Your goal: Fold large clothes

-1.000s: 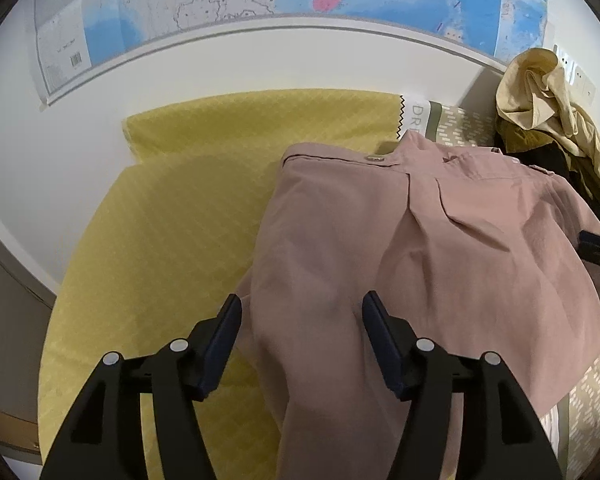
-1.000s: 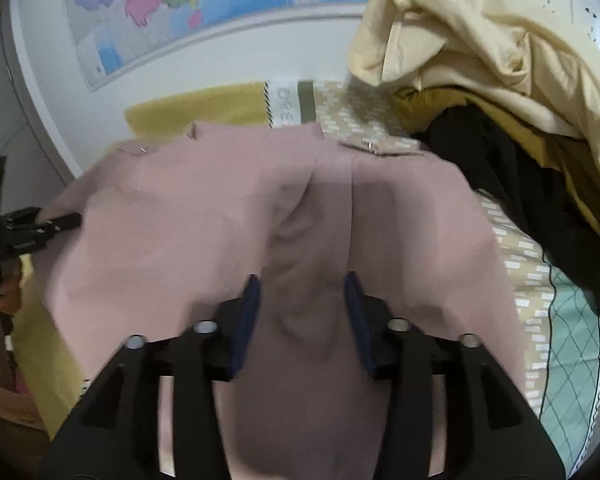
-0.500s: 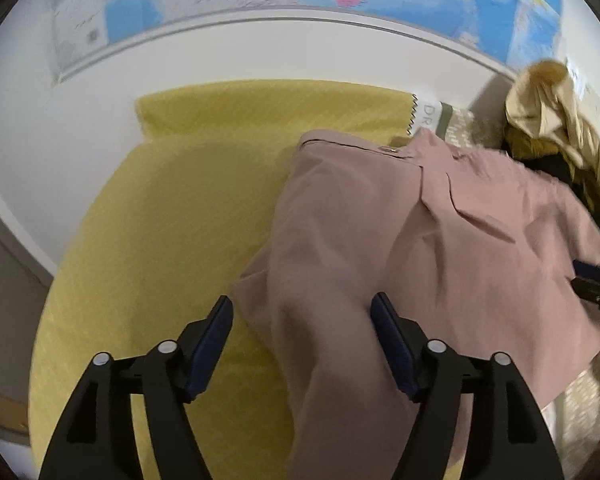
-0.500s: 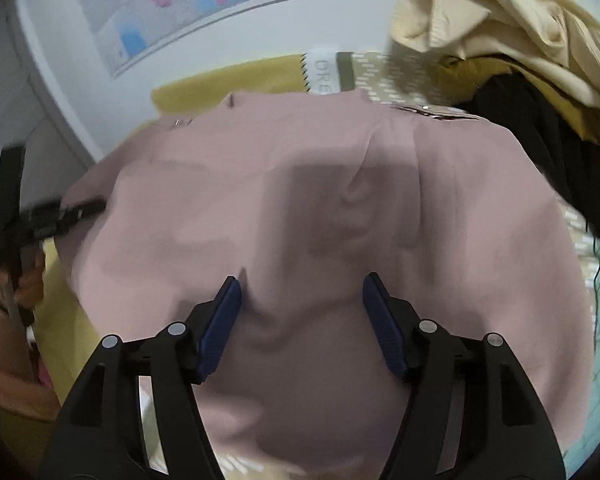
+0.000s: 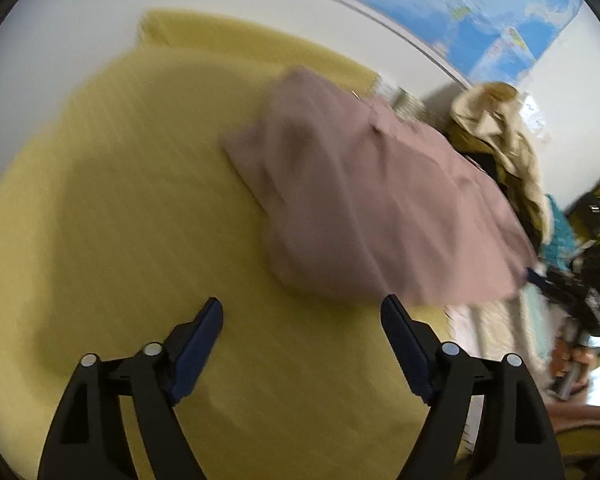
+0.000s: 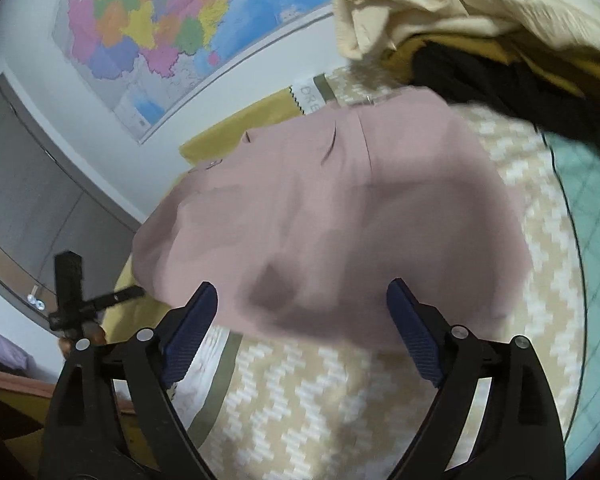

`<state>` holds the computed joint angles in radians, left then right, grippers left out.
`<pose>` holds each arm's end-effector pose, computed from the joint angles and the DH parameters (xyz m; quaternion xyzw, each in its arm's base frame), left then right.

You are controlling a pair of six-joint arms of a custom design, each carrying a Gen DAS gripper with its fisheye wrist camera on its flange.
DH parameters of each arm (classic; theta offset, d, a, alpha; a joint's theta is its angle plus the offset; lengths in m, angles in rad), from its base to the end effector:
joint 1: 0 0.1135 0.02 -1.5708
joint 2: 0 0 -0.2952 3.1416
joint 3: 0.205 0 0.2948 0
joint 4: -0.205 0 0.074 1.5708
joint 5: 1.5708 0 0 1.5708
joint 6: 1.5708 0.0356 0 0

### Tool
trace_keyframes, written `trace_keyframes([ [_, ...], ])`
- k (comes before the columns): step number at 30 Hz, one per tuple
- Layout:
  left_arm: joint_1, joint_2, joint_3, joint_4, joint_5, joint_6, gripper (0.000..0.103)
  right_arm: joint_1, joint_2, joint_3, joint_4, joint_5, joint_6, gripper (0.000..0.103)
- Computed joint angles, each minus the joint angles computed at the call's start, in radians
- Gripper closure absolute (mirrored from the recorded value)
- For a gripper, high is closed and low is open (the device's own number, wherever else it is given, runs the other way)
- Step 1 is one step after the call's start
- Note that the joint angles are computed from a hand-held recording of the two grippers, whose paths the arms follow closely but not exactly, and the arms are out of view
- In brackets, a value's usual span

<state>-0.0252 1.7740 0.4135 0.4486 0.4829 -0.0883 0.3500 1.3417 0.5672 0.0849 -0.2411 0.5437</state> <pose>0.2626 -0.0232 0.0494 0.0483 0.9208 -0.2437 0.3008 0.2648 0.1057 0.1730 0.0358 0.8987 0.2810 0.3348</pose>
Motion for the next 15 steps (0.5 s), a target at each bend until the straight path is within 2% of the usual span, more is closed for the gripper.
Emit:
trace_keyframes([
  [5, -0.084, 0.014, 0.002, 0.026, 0.017, -0.034, 0.022, 0.005, -0.031, -0.067, 0.041, -0.032, 0.048, 0.014],
  [7, -0.123, 0.030, 0.019, 0.041, 0.000, -0.059, 0.016, 0.003, -0.039, -0.089, 0.062, -0.050, 0.062, 0.013],
  [11, -0.173, 0.072, 0.072, 0.041, 0.036, -0.095, 0.011, -0.009, -0.044, -0.123, 0.080, -0.077, 0.087, 0.012],
  [12, -0.189, 0.078, 0.082, 0.046, 0.030, -0.107, 0.007, -0.014, -0.039, -0.128, 0.087, -0.084, 0.095, 0.012],
  [15, -0.235, 0.083, 0.102, 0.044, -0.031, -0.119, 0.007, -0.025, -0.020, -0.146, 0.115, -0.096, 0.121, 0.012],
])
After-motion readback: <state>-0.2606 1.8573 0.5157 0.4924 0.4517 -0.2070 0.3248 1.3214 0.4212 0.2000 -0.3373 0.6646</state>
